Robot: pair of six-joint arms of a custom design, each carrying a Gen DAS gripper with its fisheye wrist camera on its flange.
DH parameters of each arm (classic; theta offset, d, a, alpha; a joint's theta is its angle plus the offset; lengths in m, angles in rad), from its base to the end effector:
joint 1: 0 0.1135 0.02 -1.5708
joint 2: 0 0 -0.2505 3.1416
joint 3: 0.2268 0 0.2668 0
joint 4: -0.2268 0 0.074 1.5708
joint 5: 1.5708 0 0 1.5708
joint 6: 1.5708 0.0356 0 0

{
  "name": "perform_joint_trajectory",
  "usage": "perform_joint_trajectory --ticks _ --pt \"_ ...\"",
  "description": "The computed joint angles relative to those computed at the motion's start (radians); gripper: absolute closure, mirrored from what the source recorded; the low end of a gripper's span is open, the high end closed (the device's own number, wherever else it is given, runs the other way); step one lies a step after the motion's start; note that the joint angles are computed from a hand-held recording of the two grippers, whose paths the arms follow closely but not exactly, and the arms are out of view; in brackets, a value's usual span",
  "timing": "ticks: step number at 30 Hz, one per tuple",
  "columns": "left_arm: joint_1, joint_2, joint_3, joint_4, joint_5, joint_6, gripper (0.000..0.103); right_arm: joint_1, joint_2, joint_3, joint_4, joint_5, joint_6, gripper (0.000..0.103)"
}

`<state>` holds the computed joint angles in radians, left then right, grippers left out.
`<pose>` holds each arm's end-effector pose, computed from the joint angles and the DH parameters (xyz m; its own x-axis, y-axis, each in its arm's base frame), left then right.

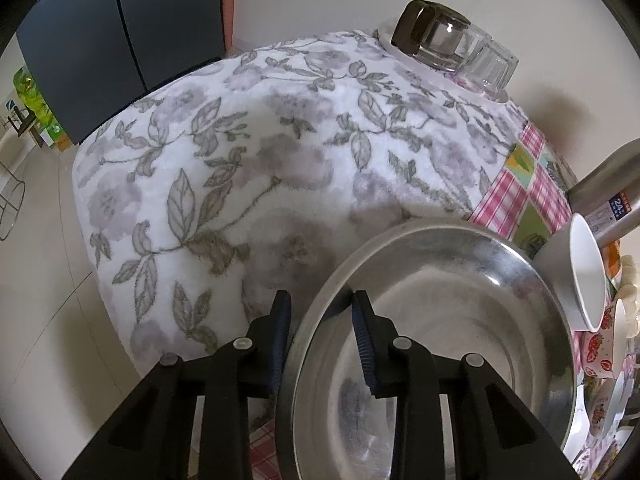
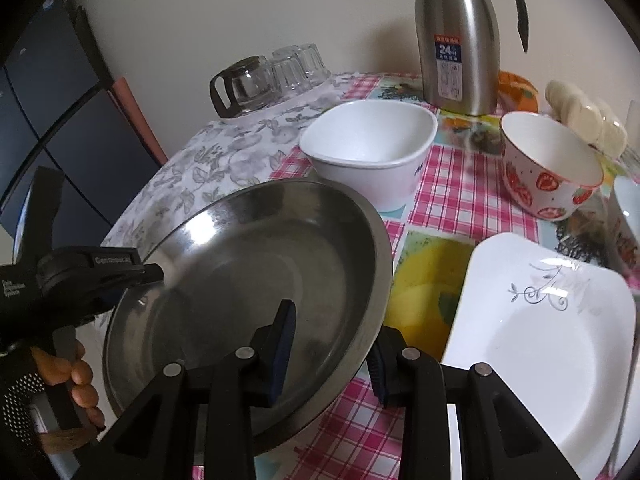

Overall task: Organize plates and bowls
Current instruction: 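Lift the steel basin by its rim with the left tool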

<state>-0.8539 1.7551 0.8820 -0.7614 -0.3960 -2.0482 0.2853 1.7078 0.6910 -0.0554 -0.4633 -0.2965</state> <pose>0.1891 -0.1961 0.0925 -0.3308 -0.8676 -0.3711 -0.9094 0.3982 -0.1203 0.2763 0.0976 0.0792 -0.6725 -0.4696 -0.5720 -0.6831 0.6912 0.2356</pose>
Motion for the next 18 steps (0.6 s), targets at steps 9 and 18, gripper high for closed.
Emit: perform_joint_trajectory --ticks 9,18 --pt "-0.013 -0.006 0.02 -0.027 -0.017 -0.007 0.071 -0.01 -0.029 -0.002 -0.018 -0.018 -0.008 0.068" --pt "-0.045 -0.05 0.045 -0.111 -0.061 -0.053 0.071 -0.018 -0.083 -0.02 -0.03 -0.04 -0.009 0.068"
